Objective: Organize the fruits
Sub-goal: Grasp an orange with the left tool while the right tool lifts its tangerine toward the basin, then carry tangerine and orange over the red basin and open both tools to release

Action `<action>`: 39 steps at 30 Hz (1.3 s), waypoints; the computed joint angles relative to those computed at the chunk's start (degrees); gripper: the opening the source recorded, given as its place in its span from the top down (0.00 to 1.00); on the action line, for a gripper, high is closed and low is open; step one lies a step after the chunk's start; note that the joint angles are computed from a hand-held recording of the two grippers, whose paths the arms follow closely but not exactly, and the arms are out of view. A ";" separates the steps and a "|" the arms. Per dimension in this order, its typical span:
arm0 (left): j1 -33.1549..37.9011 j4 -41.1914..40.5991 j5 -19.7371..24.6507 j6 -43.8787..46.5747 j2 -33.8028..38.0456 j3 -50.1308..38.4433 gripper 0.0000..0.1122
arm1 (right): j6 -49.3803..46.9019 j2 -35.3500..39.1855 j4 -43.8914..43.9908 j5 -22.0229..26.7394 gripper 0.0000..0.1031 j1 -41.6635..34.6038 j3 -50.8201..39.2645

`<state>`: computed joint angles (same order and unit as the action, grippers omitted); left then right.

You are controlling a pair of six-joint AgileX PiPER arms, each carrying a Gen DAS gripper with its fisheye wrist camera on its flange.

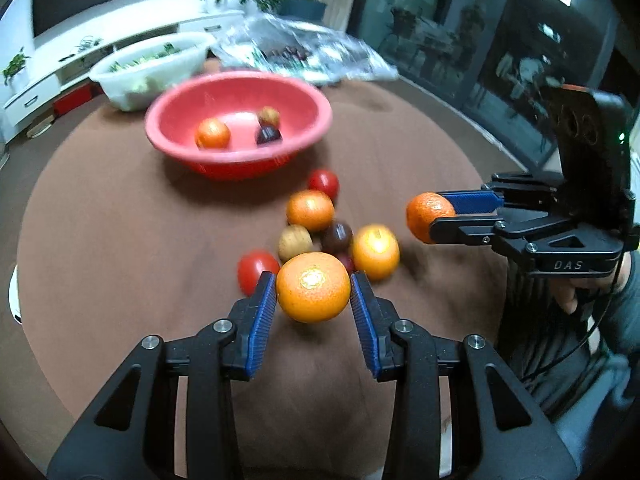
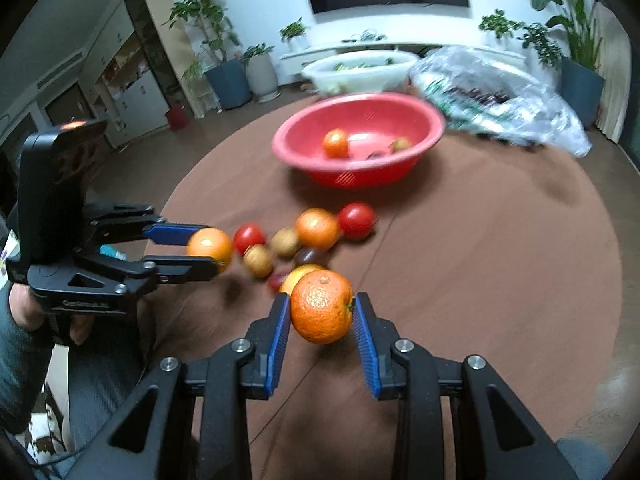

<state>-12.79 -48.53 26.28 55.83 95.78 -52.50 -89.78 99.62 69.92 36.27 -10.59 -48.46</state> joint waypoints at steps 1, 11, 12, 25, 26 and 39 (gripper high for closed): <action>0.31 0.21 0.13 -1.02 0.33 -1.42 0.68 | 1.51 0.26 -0.75 0.32 0.66 -0.60 -1.59; 0.96 14.46 -1.60 -25.63 12.52 -24.93 0.68 | 24.47 10.72 -10.12 6.22 0.66 -0.85 -29.04; 0.66 17.70 -1.62 -29.24 14.42 -27.81 0.68 | 27.19 12.61 -11.31 7.22 0.66 -0.35 -32.52; -4.33 44.50 -0.48 -52.46 29.74 -44.57 0.68 | 61.65 42.61 -37.89 16.60 0.66 10.81 -78.81; -4.42 45.25 -0.20 -53.08 30.96 -45.81 0.68 | 62.58 43.64 -38.98 16.82 0.66 11.12 -80.31; -5.17 50.12 -1.96 -57.65 32.49 -45.89 0.43 | 63.98 47.14 -45.88 15.31 0.58 14.03 -84.92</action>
<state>-17.96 1.58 24.33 -1.82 128.27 -98.39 -25.80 146.76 24.04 51.58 3.44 -133.38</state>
